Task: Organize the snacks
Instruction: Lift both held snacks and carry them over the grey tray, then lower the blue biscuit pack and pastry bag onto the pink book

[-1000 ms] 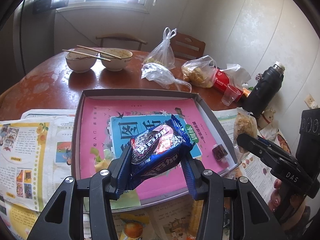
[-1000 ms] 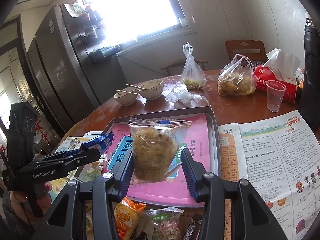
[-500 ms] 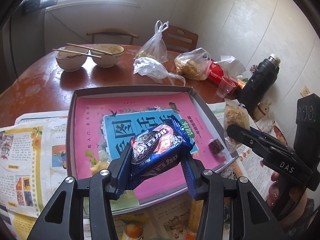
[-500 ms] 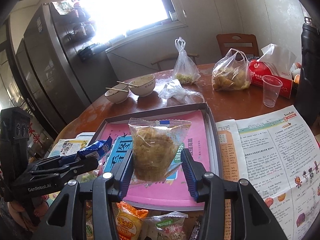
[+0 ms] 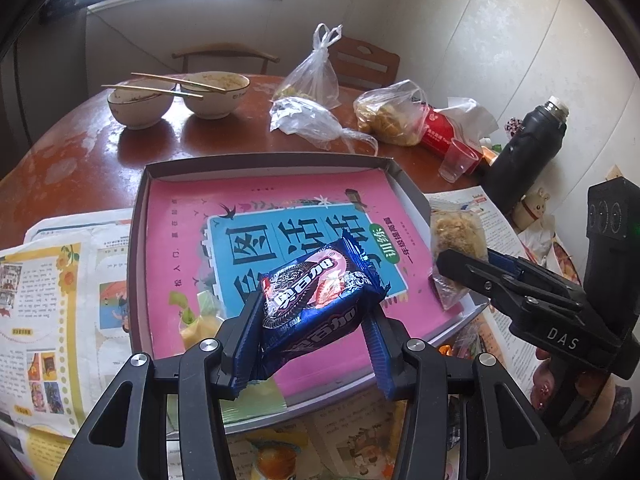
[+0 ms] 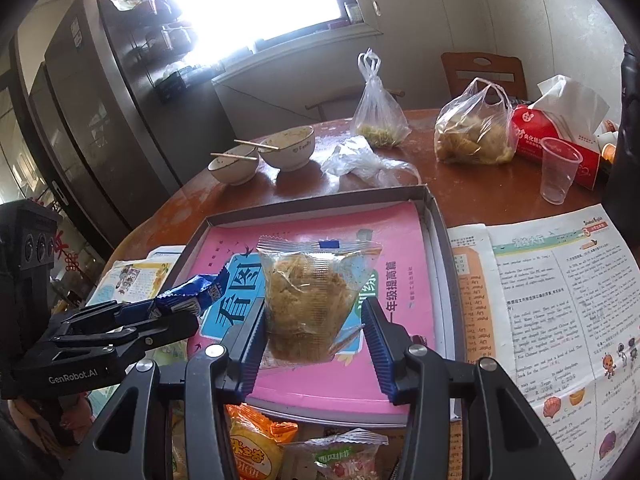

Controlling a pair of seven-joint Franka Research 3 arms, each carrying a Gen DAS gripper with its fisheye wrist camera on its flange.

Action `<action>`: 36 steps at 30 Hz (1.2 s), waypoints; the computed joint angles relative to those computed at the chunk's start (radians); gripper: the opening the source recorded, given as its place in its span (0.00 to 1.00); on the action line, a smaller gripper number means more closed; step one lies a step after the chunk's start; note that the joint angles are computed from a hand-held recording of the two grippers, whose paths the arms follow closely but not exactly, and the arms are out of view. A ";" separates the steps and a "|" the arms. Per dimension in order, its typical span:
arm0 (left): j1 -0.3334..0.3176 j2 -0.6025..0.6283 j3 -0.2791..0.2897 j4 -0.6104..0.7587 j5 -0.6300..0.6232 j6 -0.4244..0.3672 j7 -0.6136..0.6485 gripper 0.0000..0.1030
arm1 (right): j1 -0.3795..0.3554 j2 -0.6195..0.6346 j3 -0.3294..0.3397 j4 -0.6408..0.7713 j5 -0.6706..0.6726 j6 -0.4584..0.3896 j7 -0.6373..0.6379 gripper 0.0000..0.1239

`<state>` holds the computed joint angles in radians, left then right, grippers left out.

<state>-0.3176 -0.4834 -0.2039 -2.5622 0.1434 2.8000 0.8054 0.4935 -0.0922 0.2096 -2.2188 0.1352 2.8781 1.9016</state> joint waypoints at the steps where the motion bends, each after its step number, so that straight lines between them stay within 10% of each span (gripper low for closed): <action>1: -0.002 0.004 0.001 0.001 -0.002 0.000 0.001 0.48 | 0.002 0.003 -0.001 0.001 0.007 -0.004 -0.007 0.38; 36: -0.012 0.108 -0.019 0.075 -0.001 -0.057 0.059 0.48 | 0.026 0.035 -0.015 0.011 0.144 -0.095 -0.153 0.38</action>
